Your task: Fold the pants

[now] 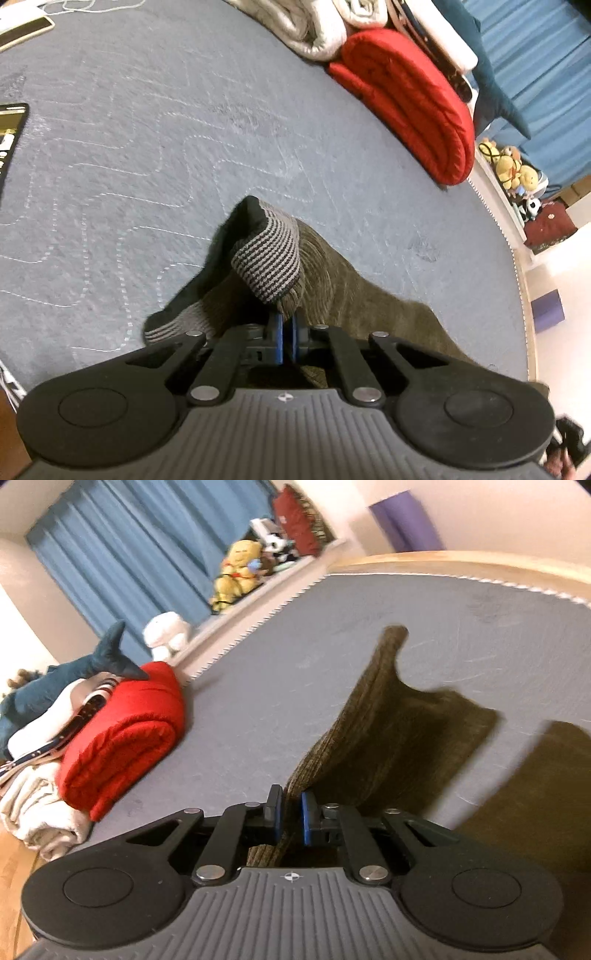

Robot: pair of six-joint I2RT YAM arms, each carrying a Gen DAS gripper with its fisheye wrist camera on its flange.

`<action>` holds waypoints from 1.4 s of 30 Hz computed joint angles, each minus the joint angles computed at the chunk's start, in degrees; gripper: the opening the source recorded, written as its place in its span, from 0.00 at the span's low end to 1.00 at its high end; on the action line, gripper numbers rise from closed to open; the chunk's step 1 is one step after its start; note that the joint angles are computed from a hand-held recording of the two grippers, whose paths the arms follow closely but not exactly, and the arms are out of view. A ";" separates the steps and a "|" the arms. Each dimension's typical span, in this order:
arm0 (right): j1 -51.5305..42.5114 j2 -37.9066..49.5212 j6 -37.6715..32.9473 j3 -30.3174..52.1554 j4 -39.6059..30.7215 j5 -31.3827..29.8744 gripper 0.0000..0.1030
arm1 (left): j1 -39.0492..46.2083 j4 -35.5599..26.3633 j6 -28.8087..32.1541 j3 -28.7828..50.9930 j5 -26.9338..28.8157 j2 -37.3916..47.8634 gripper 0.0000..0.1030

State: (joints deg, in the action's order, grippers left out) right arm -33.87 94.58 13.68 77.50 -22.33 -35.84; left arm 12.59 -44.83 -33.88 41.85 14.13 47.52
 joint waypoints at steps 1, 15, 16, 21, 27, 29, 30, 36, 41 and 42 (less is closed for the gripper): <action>-1.34 -2.37 -1.26 -0.59 -3.74 0.46 0.10 | 0.64 -1.02 0.67 0.16 0.03 -0.44 0.04; -15.49 -10.88 -8.79 -14.71 -18.38 7.56 0.17 | 1.88 -6.11 1.40 1.34 -5.50 0.60 0.35; -16.92 -9.94 -6.92 -14.13 -15.71 6.98 0.21 | 0.87 -6.03 0.79 1.76 -7.99 -0.47 0.35; -21.28 2.12 -1.38 -3.75 -11.94 3.40 0.47 | -7.48 -6.36 -0.90 9.10 -21.46 0.20 0.35; -21.72 11.78 -1.51 4.44 -11.35 1.78 0.47 | -15.22 3.93 4.56 14.62 -18.36 9.00 0.45; -23.16 13.98 -2.87 7.50 -12.17 3.68 0.47 | -20.19 11.11 6.95 10.03 -20.12 9.32 0.45; -23.29 14.73 -2.50 7.93 -11.87 3.65 0.47 | -22.25 12.68 8.87 8.59 -20.24 10.47 0.43; -23.16 14.71 -7.00 6.58 -9.45 3.23 0.38 | -32.34 16.69 16.97 7.40 -12.20 17.07 0.42; -24.03 13.30 -8.11 5.82 -9.42 1.81 0.18 | -45.10 23.31 27.11 4.31 -7.32 20.18 0.42; -24.11 12.86 -8.12 5.69 -9.07 1.72 0.17 | -47.97 24.76 30.08 3.36 -8.36 21.07 0.42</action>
State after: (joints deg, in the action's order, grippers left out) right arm -57.98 107.44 5.56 83.19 -31.40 -34.12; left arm -35.38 -20.07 -3.80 45.21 5.77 68.58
